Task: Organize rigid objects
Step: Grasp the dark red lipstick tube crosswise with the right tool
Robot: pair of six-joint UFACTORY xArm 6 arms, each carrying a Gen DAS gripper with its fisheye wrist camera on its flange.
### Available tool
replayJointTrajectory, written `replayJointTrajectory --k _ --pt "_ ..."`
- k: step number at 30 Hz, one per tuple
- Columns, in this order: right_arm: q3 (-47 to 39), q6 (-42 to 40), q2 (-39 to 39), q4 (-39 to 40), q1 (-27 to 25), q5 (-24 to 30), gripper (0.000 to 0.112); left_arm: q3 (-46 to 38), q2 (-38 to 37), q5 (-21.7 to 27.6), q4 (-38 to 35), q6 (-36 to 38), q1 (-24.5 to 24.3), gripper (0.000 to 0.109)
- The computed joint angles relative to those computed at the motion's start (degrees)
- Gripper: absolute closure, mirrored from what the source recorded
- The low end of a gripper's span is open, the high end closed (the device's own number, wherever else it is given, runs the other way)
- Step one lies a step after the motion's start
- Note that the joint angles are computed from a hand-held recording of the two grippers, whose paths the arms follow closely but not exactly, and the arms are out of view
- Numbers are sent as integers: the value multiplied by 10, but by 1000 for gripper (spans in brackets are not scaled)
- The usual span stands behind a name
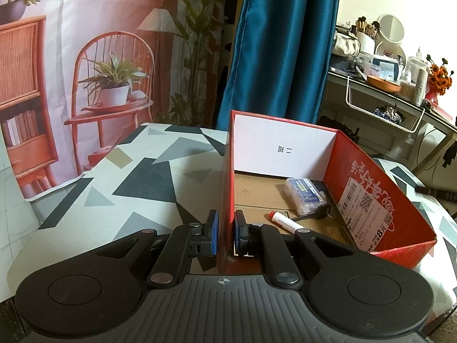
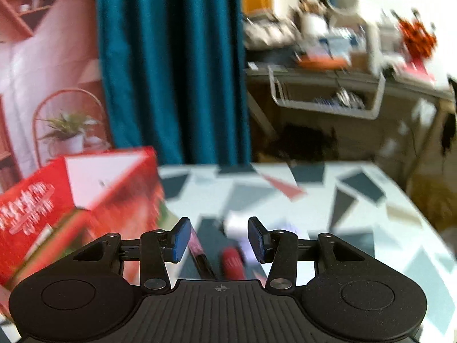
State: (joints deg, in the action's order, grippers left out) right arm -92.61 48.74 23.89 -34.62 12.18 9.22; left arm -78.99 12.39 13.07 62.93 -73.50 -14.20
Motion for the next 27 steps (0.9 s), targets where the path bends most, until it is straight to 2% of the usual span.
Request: replayJointTrajectory --k 2,3,5,11,12,13,17,21,27 --pt "28 -34 -5 54 -1 8 73 -1 1 1 6 -5 0 96" --pt "34 -72 -3 106 1 18 75 -2 1 1 7 -6 0 96" --pt "34 -123 7 184 2 37 82 -3 1 4 11 -5 -2 96" --pt "1 -176 40 263 9 72 82 -3 1 7 5 4 -3 96" --pt "-3 -203 43 301 11 80 83 -3 1 9 4 7 -4 96" --pt "-5 -217 46 327 13 86 89 -3 1 9 2 9 -4 96" --pt "2 -211 40 321 17 91 91 -3 1 9 1 10 -4 96" --pt "14 -275 26 401 24 100 90 -1 0 7 8 2 -3 96" --pt "-10 -355 36 466 44 118 87 0 0 1 5 -2 0 96"
